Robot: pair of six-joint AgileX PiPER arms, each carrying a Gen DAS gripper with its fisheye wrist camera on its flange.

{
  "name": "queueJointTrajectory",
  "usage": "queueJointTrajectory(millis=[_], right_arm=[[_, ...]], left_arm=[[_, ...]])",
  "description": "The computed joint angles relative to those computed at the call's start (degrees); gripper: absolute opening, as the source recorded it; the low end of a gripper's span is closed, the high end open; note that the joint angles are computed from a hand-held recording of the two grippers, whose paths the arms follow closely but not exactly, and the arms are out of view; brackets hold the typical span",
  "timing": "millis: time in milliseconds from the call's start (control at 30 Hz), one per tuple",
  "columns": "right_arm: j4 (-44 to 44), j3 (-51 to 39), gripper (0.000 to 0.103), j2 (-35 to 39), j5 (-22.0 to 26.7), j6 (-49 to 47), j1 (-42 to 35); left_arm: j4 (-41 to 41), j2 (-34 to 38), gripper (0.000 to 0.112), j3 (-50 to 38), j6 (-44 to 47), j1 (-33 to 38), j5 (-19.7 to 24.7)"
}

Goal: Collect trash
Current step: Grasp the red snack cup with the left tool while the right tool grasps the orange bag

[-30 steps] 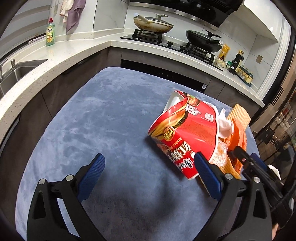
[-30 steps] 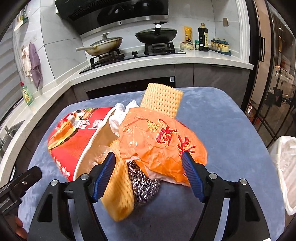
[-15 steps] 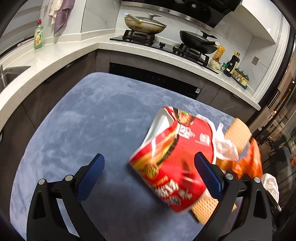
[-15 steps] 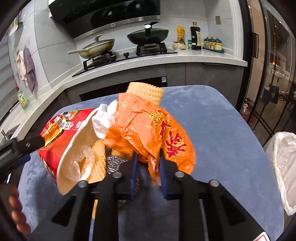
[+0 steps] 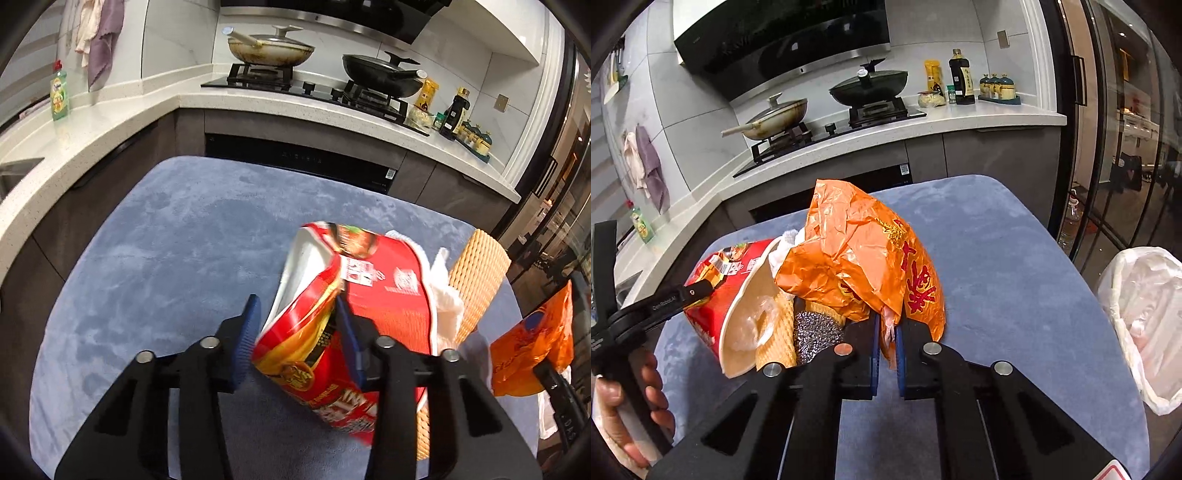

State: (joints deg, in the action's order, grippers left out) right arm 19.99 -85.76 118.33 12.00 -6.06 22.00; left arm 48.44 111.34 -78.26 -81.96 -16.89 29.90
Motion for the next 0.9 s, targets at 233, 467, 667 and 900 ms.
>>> queueJointTrajectory(millis=[233,467,667,900], right_arm=[[8.15,4.15,0.007,-3.63,-1.24,-8.07,-1.24],[18.32,8.76,0.007,-7.69,-2.22,-18.66,-2.17],[29.94,12.84,0.007,-11.16,-2.24,-30.24,-3.66],[41.57,17.58,0.007,-14.82,-1.15,-42.26,-5.44]], left_arm=[[2.59,-4.28,0.024,4.17,-3.97,-1.06,1.14],[4.95,-11.75,0.024,10.11,-6.5,-3.31,3.31],[5.32,-18.79,0.024,15.27,-7.93,-5.85,5.27],[4.98,-24.4,0.024,18.55,-8.5,-10.68,8.06]])
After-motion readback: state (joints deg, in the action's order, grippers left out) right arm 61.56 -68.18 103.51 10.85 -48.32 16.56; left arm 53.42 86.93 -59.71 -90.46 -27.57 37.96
